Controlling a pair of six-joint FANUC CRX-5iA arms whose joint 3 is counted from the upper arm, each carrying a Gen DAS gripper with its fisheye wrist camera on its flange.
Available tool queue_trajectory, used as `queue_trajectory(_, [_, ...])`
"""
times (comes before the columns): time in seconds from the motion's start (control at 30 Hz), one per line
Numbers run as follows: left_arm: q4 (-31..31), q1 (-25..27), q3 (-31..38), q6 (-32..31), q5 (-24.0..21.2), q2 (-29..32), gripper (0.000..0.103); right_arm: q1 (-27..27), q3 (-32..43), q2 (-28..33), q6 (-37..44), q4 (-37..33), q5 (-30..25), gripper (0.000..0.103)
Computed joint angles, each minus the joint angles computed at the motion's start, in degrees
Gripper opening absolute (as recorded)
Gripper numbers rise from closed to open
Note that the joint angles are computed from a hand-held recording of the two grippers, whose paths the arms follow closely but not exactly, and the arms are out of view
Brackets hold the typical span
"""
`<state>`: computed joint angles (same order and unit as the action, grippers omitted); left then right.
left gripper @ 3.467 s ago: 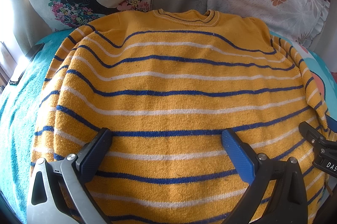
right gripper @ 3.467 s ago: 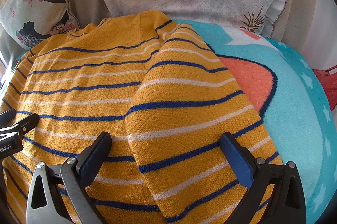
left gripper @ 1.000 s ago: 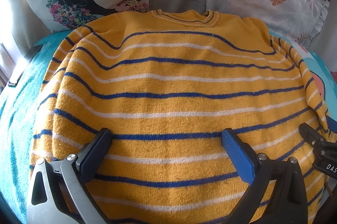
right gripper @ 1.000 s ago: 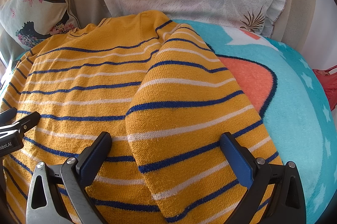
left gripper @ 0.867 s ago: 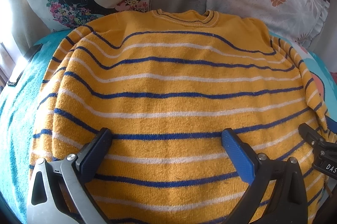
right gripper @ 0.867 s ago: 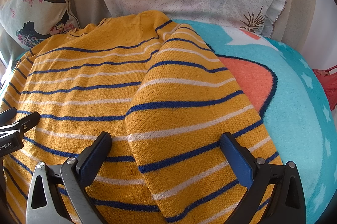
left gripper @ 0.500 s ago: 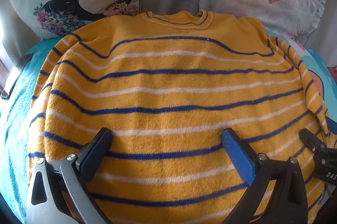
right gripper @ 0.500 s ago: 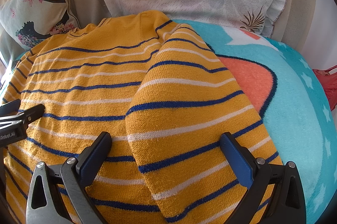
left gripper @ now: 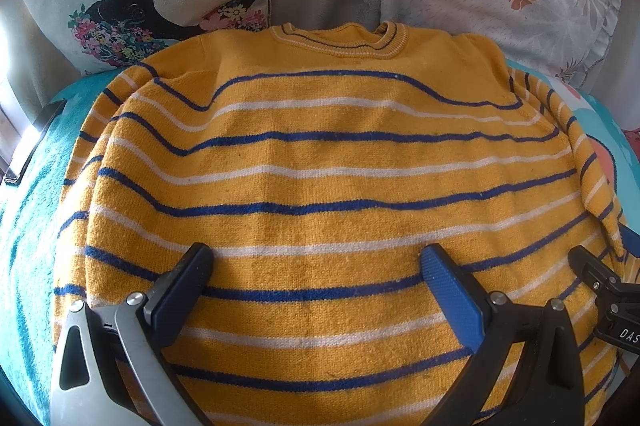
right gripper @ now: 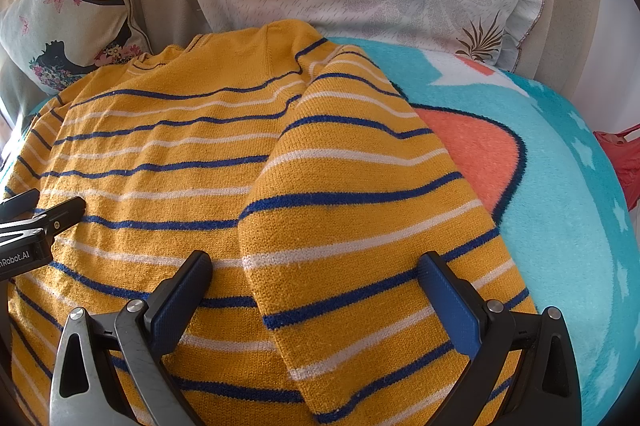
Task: Fold small clothes
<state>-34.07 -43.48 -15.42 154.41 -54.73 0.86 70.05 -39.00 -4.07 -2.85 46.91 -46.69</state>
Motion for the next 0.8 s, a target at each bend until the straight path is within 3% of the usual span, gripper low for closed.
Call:
queue_trajectory(0.17, [0.7,0.2,0.3,0.1,-0.7,0.3,0.103,0.5,-1.2,-1.5,0.0,-0.2,-0.6,0.103])
queue_trajectory(0.37, [0.6,0.2,1.3,1.0,-1.7,1.1,0.103,0.2,0.8,0.9,-0.9,-0.2,-0.9,0.103])
queue_trajectory(0.57, [4.8,2.4,1.6,-3.5,-2.4,0.7,0.103,-0.3,-0.6,0.2,-3.0,1.7,1.3,0.103])
queue_trajectory(0.63, [4.6,1.5,2.1,-2.8,-5.1,-0.1,0.103,-0.7,-2.5,0.0,-5.5,6.3,0.8,0.103])
queue_trajectory(0.8, [-2.5,-5.1,5.4,2.4,-16.8,-1.0,0.103,-1.6,-2.4,-1.5,-3.1,1.9,3.3,0.103])
